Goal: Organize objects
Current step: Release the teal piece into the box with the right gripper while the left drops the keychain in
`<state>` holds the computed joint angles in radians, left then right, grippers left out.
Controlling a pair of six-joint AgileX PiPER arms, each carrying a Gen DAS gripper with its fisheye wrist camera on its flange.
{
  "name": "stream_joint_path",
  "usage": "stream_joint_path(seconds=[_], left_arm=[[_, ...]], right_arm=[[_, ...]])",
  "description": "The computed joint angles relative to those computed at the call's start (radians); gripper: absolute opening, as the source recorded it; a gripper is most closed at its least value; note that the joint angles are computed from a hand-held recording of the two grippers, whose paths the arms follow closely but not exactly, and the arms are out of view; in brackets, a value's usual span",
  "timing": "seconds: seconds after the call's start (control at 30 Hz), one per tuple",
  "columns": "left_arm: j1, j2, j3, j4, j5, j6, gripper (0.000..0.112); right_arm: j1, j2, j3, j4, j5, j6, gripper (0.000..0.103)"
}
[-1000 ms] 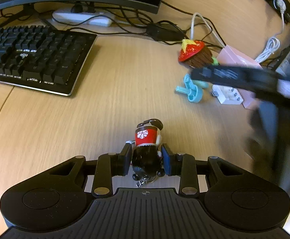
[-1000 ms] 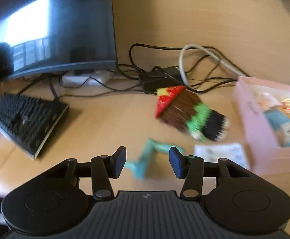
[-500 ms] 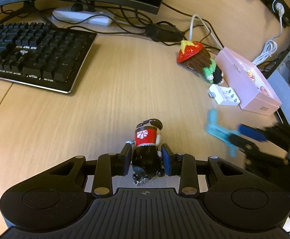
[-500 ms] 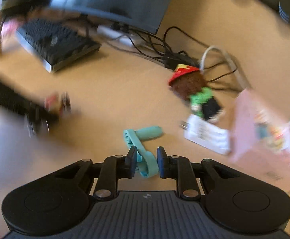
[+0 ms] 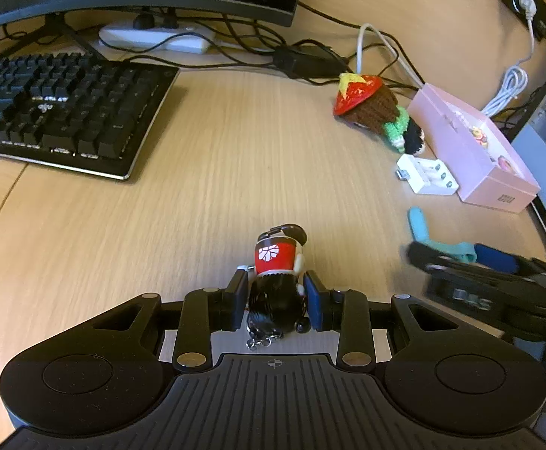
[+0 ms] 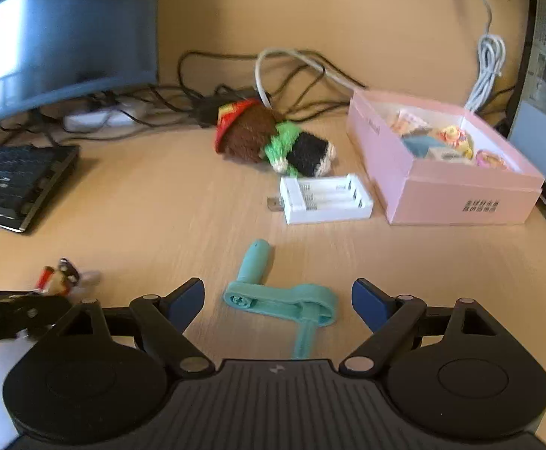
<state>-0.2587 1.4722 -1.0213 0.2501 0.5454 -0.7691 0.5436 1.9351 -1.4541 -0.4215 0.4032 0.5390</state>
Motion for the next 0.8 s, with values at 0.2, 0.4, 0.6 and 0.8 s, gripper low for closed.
stream_joint_path(seconds=[0.2,0.4,0.6,0.8], left_arm=[[-0.032,0.008,-0.021,0.046,0.043,-0.061,0.036],[-0.076,0.018,-0.091,-0.054,0.101,0.030,0.033],[-0.116,0.126,-0.270,-0.162,0.075,0.116,0.033],[-0.189,0.310,-0.593,-0.157,0.138,0.126,0.033]], right_arm=[[-0.022,0.018,-0.018,0.150,0.018,-0.187,0.070],[-0.116,-0.117,0.077,0.381,0.011,-0.549,0.070],[-0.294,-0.251,0.122,0.672,0.042,-0.937,0.070],[-0.479,-0.300,0.162,0.989,0.058,-1.315,0.070]])
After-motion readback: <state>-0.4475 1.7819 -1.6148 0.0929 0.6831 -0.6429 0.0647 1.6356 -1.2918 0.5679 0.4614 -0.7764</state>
